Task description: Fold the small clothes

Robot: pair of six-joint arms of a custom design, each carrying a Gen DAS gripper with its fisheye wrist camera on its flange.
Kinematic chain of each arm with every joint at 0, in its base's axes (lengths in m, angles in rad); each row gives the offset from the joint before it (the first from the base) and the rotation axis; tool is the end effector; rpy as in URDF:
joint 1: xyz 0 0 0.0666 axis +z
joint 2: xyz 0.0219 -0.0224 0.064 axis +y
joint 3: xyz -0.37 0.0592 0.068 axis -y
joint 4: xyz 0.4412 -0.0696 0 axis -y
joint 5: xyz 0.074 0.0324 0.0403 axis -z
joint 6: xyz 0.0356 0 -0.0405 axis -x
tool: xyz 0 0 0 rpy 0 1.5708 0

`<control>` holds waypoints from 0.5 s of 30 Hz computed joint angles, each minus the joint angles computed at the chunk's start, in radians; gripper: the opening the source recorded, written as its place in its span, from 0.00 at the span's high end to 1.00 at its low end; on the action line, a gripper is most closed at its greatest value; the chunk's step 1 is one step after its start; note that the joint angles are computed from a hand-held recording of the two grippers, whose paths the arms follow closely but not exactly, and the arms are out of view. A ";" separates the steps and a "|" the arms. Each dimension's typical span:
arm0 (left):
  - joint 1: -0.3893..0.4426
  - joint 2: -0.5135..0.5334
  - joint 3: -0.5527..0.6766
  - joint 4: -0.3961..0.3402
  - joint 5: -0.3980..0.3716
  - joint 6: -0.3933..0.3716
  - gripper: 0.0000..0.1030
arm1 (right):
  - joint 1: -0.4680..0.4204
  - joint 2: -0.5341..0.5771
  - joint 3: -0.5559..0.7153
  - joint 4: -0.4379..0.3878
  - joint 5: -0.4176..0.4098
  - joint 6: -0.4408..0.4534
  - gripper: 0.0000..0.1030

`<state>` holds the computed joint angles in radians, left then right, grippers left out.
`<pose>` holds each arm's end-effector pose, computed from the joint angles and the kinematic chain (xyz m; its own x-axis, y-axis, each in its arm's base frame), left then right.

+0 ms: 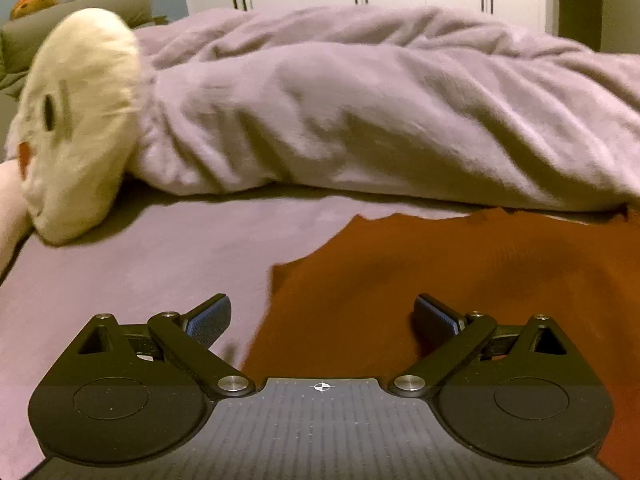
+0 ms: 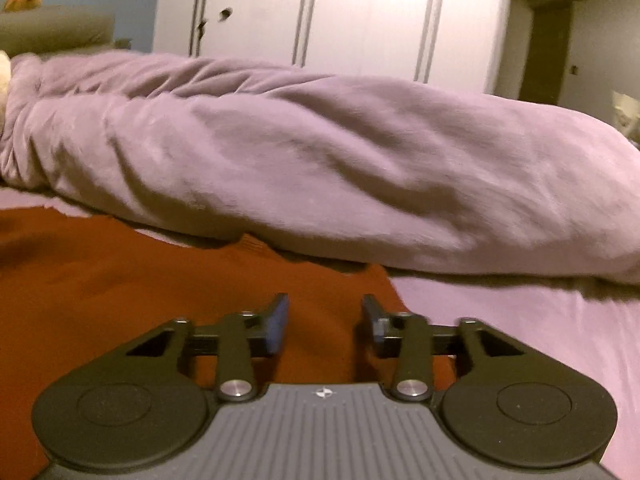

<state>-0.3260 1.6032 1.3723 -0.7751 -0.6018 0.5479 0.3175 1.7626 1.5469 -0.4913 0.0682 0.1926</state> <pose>0.5619 -0.1691 0.3098 -0.6711 -0.2264 -0.7060 -0.4365 0.8903 0.1294 0.6405 0.2075 0.3151 -0.5555 -0.3836 -0.7378 -0.3755 0.9073 -0.1890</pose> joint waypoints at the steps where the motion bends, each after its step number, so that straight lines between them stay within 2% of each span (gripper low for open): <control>1: 0.009 0.031 0.026 -0.007 0.009 0.003 0.02 | 0.001 0.019 0.026 -0.013 -0.011 -0.009 0.70; 2: 0.013 0.056 0.049 -0.020 0.005 0.015 0.02 | 0.001 0.043 0.056 -0.035 -0.009 -0.015 0.70; 4: 0.025 0.097 0.076 -0.038 -0.005 0.036 0.00 | 0.006 0.103 0.124 -0.091 0.056 -0.001 0.70; 5: 0.032 0.101 0.070 -0.024 -0.006 0.048 0.00 | 0.005 0.132 0.150 -0.105 0.092 0.012 0.70; 7: 0.051 0.081 0.041 0.007 0.033 0.087 0.00 | 0.000 0.152 0.158 -0.073 0.131 0.040 0.66; 10: 0.081 0.019 -0.025 0.053 0.121 0.158 0.00 | -0.009 0.163 0.162 -0.038 0.185 0.059 0.46; 12: 0.092 -0.036 -0.080 0.070 0.158 0.180 0.00 | -0.013 0.132 0.132 -0.026 0.176 0.050 0.46; 15: 0.096 -0.133 -0.173 0.070 0.171 0.180 0.00 | 0.001 0.037 0.010 0.073 0.210 0.126 0.46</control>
<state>-0.2297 1.4706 1.1993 -0.7052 -0.4312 0.7281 0.3184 1.7993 1.5568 -0.4179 0.2785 0.3187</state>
